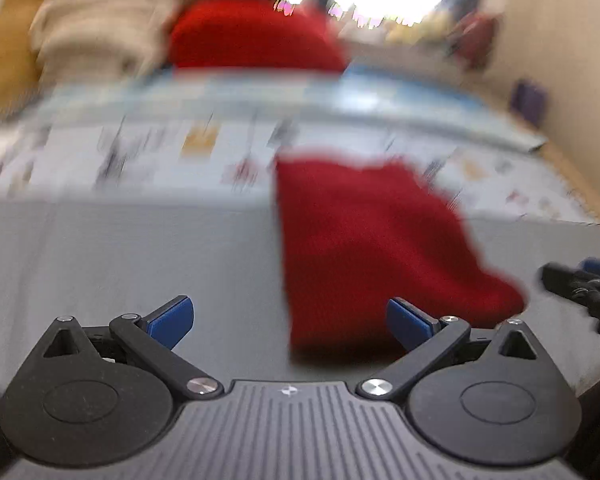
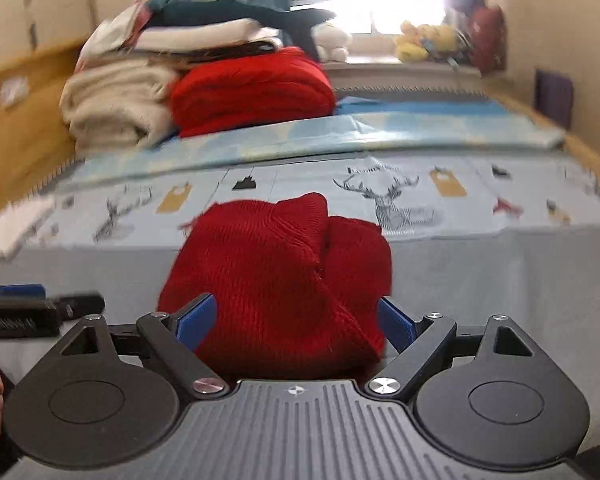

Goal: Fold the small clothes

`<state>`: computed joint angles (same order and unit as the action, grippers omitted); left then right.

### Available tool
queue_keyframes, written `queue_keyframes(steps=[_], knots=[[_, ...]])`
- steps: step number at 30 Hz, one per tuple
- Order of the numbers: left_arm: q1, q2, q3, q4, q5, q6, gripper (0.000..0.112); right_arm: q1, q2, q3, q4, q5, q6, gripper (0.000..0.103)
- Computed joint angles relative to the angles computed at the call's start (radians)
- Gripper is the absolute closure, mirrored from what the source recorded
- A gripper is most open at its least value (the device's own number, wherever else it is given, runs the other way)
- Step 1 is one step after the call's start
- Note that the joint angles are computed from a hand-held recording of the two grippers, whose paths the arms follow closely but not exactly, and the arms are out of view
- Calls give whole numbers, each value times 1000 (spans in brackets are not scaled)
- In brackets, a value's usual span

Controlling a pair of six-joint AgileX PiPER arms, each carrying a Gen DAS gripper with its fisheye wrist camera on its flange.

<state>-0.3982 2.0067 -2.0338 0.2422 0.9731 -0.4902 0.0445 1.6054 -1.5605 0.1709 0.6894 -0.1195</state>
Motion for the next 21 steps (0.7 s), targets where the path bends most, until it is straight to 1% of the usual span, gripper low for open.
queue_keyframes(steps=[1,2,3,5,6,7,10,14,16,18,20,21], knots=[[15,27,-51,-53,38,-5,10,18,0,0,-26,-1,12,14],[21,37,-69,-73,37,-15,10,25,2,-1,-25,2,10,13],[17,36,-57,-52,8,-20,10,27,3,-5,-15,10,4,13],[-14,70,-104,40,41,-32,10,37,7,-10,-31,17,14,13],[-21,84,-125,54,59,-31,10,44,10,-13,-50,17,27,13],[-23,97,-145,48,77,-27,10,50,13,-17,-67,20,42,13],[-27,114,-176,19,95,-13,10,58,19,-35,-93,43,83,13],[-28,107,-159,1,82,-10,10,51,23,-44,-67,59,99,12],[-29,109,-164,1,80,-10,10,51,13,-15,-73,28,93,12],[-30,114,-170,14,80,-14,10,53,30,-38,-106,55,138,12],[-35,116,-172,28,78,-18,10,35,36,-43,-51,49,121,12],[-34,119,-177,27,81,-14,10,38,41,-50,-63,53,135,12]])
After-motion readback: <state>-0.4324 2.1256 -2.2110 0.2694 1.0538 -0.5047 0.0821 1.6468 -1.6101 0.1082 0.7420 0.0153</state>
